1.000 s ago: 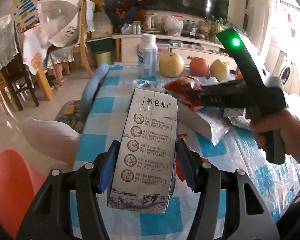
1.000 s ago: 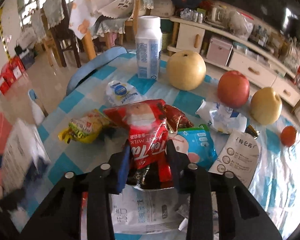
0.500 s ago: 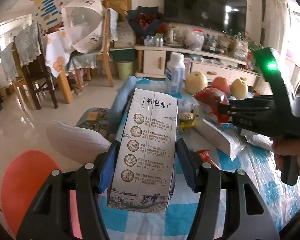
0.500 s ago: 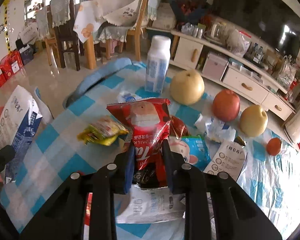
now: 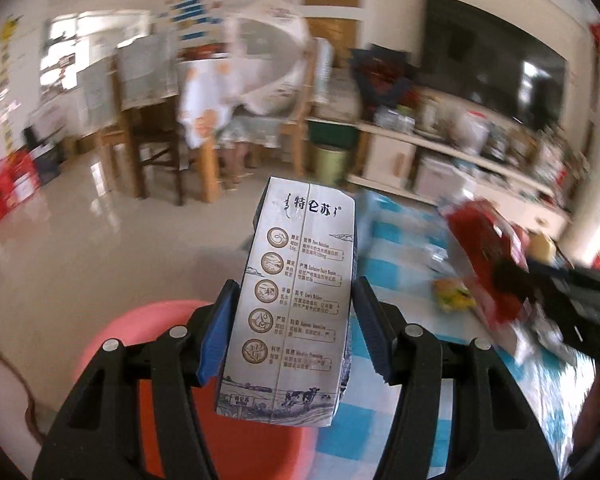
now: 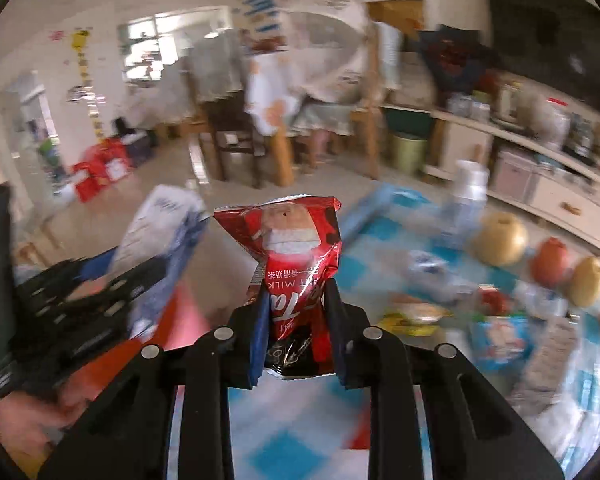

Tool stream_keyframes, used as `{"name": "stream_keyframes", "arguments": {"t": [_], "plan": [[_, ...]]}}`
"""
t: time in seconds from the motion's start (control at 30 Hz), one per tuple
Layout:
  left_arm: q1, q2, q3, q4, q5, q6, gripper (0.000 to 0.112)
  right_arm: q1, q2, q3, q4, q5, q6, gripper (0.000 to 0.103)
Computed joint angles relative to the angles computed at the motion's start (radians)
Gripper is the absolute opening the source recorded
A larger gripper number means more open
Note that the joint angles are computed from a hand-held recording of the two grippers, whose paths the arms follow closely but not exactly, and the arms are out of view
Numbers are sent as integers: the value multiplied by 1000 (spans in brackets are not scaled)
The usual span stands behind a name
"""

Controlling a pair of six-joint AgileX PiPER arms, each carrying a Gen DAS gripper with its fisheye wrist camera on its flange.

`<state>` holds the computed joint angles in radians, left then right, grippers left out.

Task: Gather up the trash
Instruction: 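Carry both items to the pink bucket and open both grippers to drop them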

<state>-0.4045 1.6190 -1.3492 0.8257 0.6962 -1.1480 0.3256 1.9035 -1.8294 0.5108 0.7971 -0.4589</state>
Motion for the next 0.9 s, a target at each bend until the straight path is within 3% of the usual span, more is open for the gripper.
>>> {"name": "stream_keyframes", "arguments": {"t": [0.23, 0.43, 0.53, 0.6, 0.63, 0.7, 0.77, 0.9], "plan": [[141, -74, 95, 25, 61, -113, 60, 215, 32, -5, -58, 3, 47, 28], [195, -52, 96, 24, 81, -123, 60, 286, 109, -80, -94, 30, 119, 28], [221, -69, 134, 63, 57, -167, 64, 293, 143, -92, -81, 61, 99, 29], [218, -82, 160, 115, 53, -227, 75, 317, 149, -82, -145, 48, 124, 32], [214, -90, 177, 148, 49, -261, 76, 313, 152, -83, -132, 54, 117, 34], [197, -100, 204, 238, 40, -344, 79, 301, 133, -54, -102, 35, 108, 49], [184, -107, 222, 307, 27, -406, 84, 294, 81, 14, -118, -43, 115, 77], [168, -117, 243, 383, -21, -479, 85, 272, -15, 130, -179, -176, 135, 86]]}}
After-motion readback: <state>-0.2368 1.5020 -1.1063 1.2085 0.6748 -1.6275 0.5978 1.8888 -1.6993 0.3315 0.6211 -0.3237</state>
